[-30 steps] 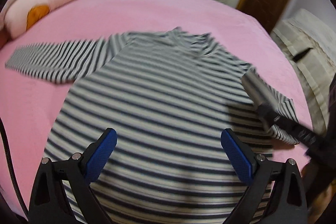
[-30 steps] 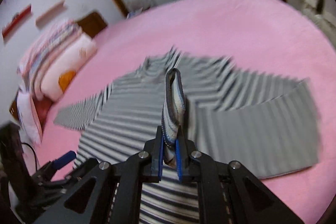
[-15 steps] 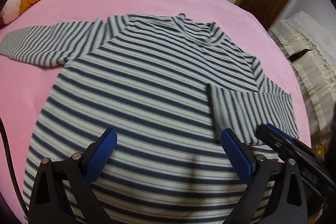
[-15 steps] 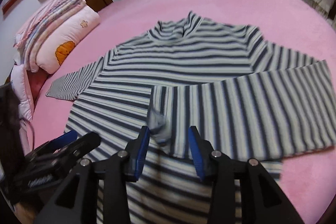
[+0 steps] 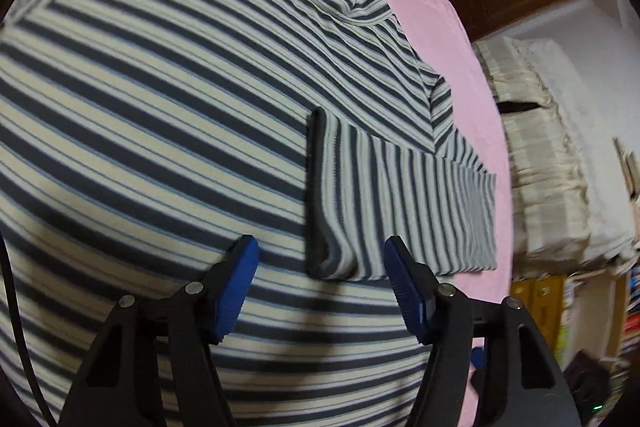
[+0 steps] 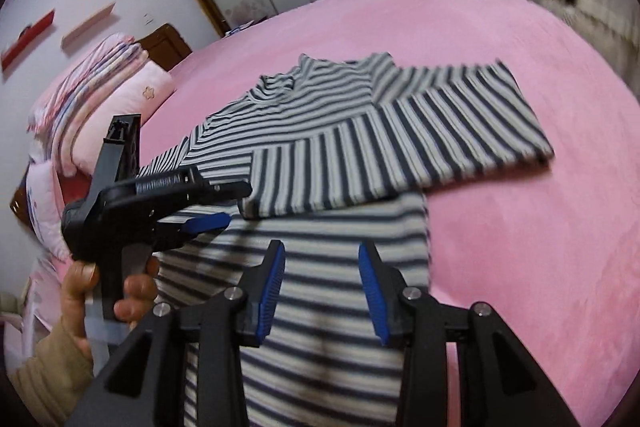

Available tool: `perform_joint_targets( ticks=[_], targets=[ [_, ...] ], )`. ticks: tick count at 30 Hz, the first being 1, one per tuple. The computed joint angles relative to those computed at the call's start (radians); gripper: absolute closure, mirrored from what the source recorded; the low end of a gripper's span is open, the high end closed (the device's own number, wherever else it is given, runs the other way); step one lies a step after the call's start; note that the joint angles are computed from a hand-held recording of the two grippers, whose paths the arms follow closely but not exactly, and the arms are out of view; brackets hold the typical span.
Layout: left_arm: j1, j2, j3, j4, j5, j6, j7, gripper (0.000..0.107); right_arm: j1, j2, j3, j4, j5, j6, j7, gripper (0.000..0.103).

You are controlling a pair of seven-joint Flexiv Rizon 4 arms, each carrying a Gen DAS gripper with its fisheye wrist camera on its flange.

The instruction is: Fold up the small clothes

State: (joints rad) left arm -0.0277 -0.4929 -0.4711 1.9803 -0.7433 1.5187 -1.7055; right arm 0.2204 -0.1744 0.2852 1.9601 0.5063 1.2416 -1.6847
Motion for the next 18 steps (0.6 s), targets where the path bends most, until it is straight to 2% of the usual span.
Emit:
perform_joint_targets(
  ticks=[4, 6, 9, 10, 13, 16, 18],
  targets=[
    [0.137, -0.04, -0.199, 0.024, -0.08, 0.073, 0.064, 0.044, -0.036, -0.003, 0.012, -0.028, 0.113, -0.044, -0.059, 0.064],
    [0.228, -0.085, -0.328, 0.037, -0.085, 0.133, 0.077, 0.044, -0.036, -0.001, 0.01, -0.029, 0.131, -0.045, -0.074, 0.064],
    [0.351, -0.185, -0.508, 0.046, -0.035, 0.223, 0.08, 0.055, -0.037, 0.0, 0.008, -0.031, 0.161, -0.048, -0.094, 0.064],
    [0.364, -0.212, -0.53, 0.038, -0.015, 0.228, 0.075, 0.058, -0.038, 0.002, 0.007, -0.03, 0.171, -0.048, -0.098, 0.064],
    [0.336, -0.222, -0.494, 0.011, 0.018, 0.207, 0.05, 0.059, -0.037, 0.007, 0.001, -0.025, 0.183, -0.051, -0.104, 0.064],
    [0.342, -0.255, -0.507, -0.005, 0.061, 0.227, 0.022, 0.06, -0.033, 0.012, -0.005, -0.015, 0.187, -0.047, -0.106, 0.064],
    [0.347, -0.271, -0.512, -0.009, 0.085, 0.238, -0.002, 0.073, -0.029, 0.016, -0.009, -0.006, 0.182, -0.037, -0.101, 0.064]
  ],
)
